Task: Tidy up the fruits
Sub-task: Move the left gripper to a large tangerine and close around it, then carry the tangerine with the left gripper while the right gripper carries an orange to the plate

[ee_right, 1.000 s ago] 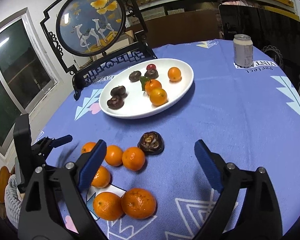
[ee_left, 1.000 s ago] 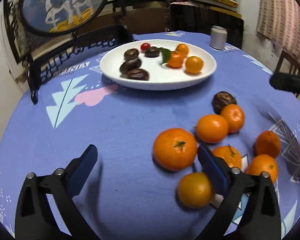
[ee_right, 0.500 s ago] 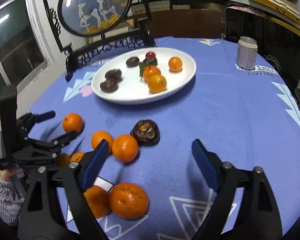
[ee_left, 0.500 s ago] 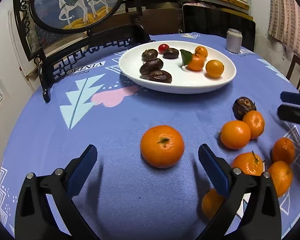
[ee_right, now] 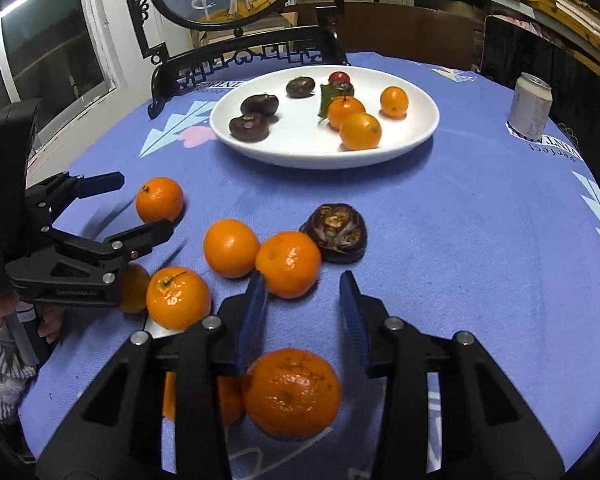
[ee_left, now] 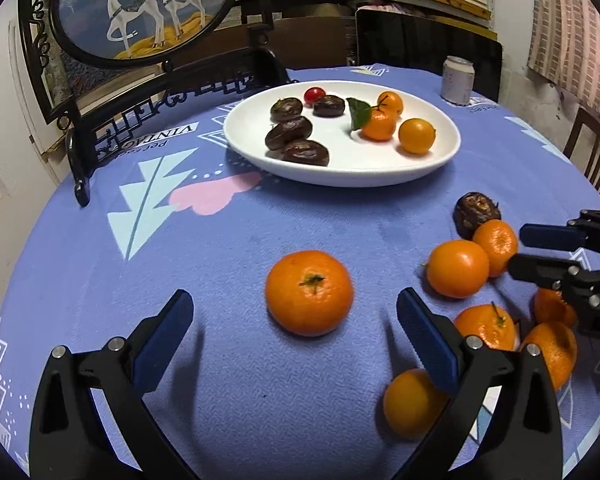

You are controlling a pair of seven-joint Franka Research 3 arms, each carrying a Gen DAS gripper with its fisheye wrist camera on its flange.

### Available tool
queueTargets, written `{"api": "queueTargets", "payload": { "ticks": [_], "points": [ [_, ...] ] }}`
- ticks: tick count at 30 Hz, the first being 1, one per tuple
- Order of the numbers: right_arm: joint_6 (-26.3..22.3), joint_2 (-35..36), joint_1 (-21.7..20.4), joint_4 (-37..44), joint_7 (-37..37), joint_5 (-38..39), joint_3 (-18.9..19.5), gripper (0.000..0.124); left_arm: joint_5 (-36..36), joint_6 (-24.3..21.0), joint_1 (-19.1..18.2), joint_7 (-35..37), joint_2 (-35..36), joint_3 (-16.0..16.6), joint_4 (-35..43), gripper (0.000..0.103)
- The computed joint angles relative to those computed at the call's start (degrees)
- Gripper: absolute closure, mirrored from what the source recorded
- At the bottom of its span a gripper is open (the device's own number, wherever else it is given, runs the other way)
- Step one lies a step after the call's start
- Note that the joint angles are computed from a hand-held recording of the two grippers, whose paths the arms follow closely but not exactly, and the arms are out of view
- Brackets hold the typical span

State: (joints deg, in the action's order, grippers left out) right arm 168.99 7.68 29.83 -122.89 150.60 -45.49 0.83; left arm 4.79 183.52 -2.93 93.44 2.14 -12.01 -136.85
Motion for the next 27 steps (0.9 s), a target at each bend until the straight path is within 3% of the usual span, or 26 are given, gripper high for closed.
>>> {"api": "queueTargets", "payload": {
  "ticks": [2,6,9,14,16,19,21,22,25,27],
  "points": [
    [-0.51,0.33,0.41,0.63,0.72,-1.21,-0.18,0.08,-8.37,0.36,2.97,7.1,0.09,-4.35,0.05,0.001],
    [-0.87,1.48,0.3,1.57,-2.17,1.89,0.26,0.076,-14.26,-0.7,3.79,11.91,0.76,-6.17,1.09,0.003],
    [-1.44,2.16,0.91,2.24,-3.24,2.98,-0.13,0.084,-25.16,-1.99,6.24,21.05,1.31,-10.14,2.41,0.014],
    [-2.22,3.6,1.57,3.42,-6.6,6.78,-0.42,0.085,-28.81,-5.6,3.71,23.84,2.15,-7.74,4.19,0.026],
    [-2.02,3.68,2.02,3.46,-6.83,7.32,-0.88,0.085,-29.15,-6.2,2.6,24.28,2.28,-6.67,4.41,0.035],
    [-1.41,3.82,2.11,3.33,-7.44,9.15,-1.19,0.071,-29.23,-7.36,1.46,24.6,2.52,-5.61,4.89,0.047],
    [-0.89,3.83,2.55,3.21,-7.16,9.28,-1.76,0.071,-26.21,-6.3,0.11,21.93,2.38,-4.12,4.35,0.052],
    [-1.01,3.85,2.89,3.29,-6.81,9.0,-2.11,0.073,-25.3,-5.58,-0.14,21.08,2.23,-3.82,3.99,0.057],
    [0.26,3.85,2.64,2.94,-7.56,10.04,-1.96,0.087,-21.32,-4.33,-0.99,17.96,1.98,-2.66,3.31,0.058],
    [0.05,3.86,3.69,3.07,-6.35,8.47,-3.0,0.087,-19.49,-2.43,-0.93,16.34,1.53,-2.68,2.45,0.058]
  ]
}}
